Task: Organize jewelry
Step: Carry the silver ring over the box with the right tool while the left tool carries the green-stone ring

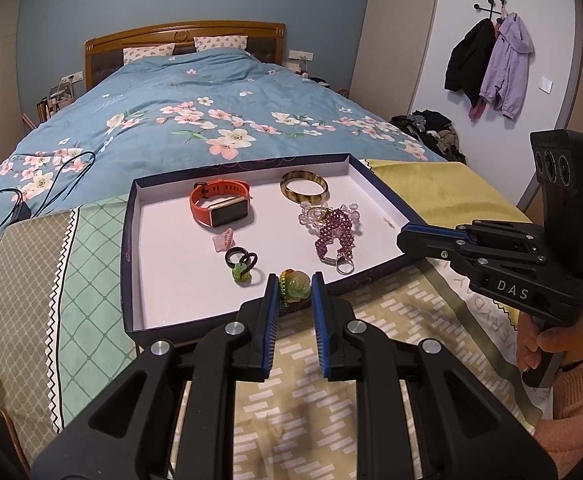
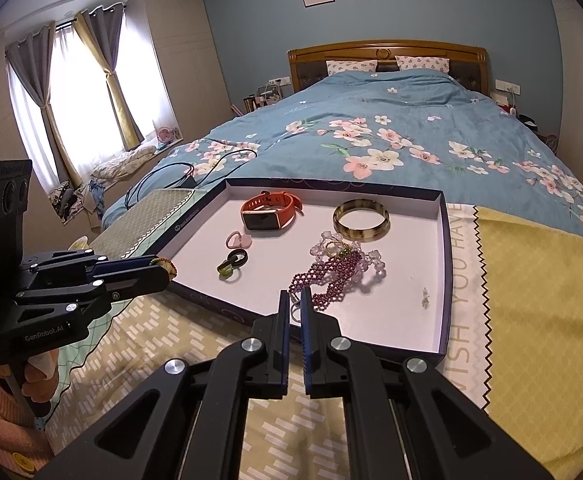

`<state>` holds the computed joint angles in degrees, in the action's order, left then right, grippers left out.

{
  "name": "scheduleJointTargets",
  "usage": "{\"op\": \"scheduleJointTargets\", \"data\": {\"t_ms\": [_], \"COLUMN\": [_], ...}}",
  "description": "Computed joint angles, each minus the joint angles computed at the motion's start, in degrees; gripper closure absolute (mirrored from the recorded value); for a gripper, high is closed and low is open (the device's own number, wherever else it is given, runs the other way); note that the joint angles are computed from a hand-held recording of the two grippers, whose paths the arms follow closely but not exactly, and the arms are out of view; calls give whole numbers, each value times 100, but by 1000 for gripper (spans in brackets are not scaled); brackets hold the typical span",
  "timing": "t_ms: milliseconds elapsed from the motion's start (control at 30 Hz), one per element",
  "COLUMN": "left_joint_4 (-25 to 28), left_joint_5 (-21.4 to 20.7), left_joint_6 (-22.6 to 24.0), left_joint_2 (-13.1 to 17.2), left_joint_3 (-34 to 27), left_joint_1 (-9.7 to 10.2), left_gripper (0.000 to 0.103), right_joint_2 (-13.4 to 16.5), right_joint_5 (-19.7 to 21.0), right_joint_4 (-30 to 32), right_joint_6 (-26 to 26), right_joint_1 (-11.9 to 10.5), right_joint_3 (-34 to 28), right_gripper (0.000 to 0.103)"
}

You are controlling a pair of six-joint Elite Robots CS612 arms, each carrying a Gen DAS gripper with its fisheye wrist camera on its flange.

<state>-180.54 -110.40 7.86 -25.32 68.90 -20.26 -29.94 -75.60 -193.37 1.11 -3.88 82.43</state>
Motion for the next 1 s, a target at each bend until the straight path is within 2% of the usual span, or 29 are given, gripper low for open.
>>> {"op": "scheduleJointTargets", "data": {"t_ms": [700,1000], "left_joint_4": [288,924], "left_joint_5": [438,650], "left_joint_6": [-199,-297], "left_joint_2": [237,438], "left_joint_3": [-517,-966], "left_joint_1": [-46,-86], "left_gripper": [86,86], "right_joint_2": [63,80], "right_joint_5": [97,168], "right_joint_4": [98,170], "right_joint_6": [115,206], "right_joint_1": [-20,-44], "right_joint_3": [-54,-71], "right_gripper": [98,97]}}
